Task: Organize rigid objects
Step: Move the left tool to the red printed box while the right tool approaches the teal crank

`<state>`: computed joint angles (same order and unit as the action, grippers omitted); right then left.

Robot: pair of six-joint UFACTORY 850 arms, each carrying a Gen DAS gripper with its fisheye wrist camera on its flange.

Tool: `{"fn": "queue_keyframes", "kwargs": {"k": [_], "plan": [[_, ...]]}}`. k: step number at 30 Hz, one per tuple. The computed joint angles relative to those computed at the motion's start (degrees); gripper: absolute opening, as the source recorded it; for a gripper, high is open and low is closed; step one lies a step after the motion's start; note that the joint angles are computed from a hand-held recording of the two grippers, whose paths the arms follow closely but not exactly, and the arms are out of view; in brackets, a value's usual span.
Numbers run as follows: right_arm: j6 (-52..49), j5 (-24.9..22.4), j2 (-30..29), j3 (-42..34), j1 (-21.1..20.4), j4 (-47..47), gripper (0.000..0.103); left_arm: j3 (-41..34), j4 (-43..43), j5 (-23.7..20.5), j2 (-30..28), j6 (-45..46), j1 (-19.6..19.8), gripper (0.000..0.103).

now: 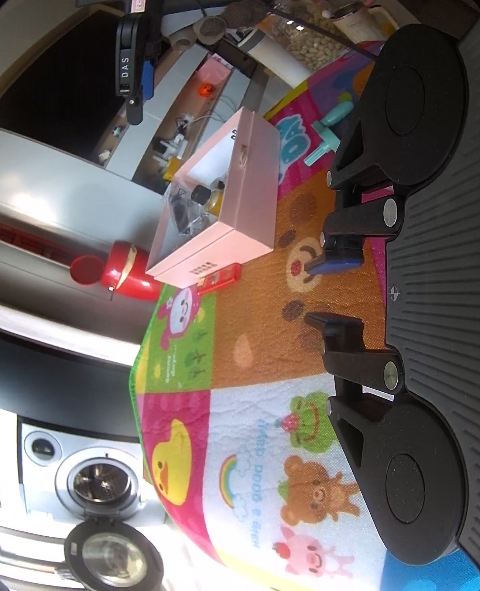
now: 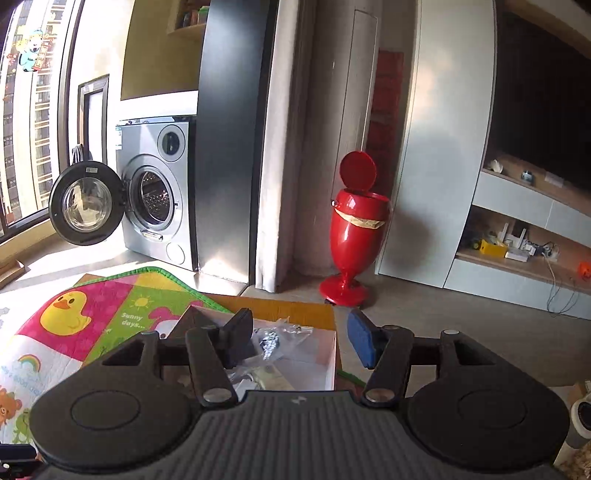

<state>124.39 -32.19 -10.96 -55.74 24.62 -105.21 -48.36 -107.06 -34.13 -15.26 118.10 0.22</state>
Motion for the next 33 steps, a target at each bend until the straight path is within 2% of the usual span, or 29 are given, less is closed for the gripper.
{"fn": "queue_keyframes", "kwargs": {"k": [2, 7, 11, 13, 17, 20, 21, 23, 26, 30, 33], "plan": [[4.3, 1.9, 1.5, 4.0, 0.4, -2.9, 0.060, -1.7, 0.4, -0.2, -1.6, -0.8, -0.2, 0.025], [10.4, 2.0, 2.3, 11.4, 3.1, -5.4, 0.063, -11.6, 3.1, -2.3, -9.1, -7.3, -2.0, 0.024], [20.5, 3.3, 1.7, 13.9, 3.3, -12.3, 0.063, -23.6, -0.3, 2.0, -17.0, -9.4, -5.3, 0.023], [26.0, 2.9, 1.5, 15.2, 3.4, -16.6, 0.063, -30.1, 4.0, 3.9, -21.1, -14.6, -6.6, 0.022], [29.2, 1.4, 0.4, 16.0, 4.3, -20.0, 0.064, -39.5, 9.7, 13.2, -27.2, -18.1, -10.1, 0.022], [28.6, 0.1, -0.1, 16.2, 4.8, -21.0, 0.067, -43.9, 17.9, 15.5, -30.3, -24.9, -11.5, 0.022], [28.1, -0.4, -0.2, 16.2, 4.9, -21.0, 0.069, -44.6, 19.9, 15.5, -30.8, -26.4, -11.7, 0.022], [28.5, -0.8, -0.5, 16.1, 4.8, -21.2, 0.069, -45.1, 23.0, 15.7, -31.4, -27.1, -12.1, 0.015], [33.0, -0.4, -0.6, 16.5, 3.9, -23.6, 0.070, -42.4, 18.0, 15.2, -30.1, -17.2, -11.8, 0.015], [37.0, 0.6, -0.5, 16.7, 2.7, -25.4, 0.071, -34.4, 11.2, 12.3, -25.5, -3.4, -10.5, 0.014], [37.8, 1.1, -0.7, 16.6, 2.4, -25.7, 0.073, -28.3, 8.9, 8.8, -21.9, 2.8, -8.8, 0.015]]}}
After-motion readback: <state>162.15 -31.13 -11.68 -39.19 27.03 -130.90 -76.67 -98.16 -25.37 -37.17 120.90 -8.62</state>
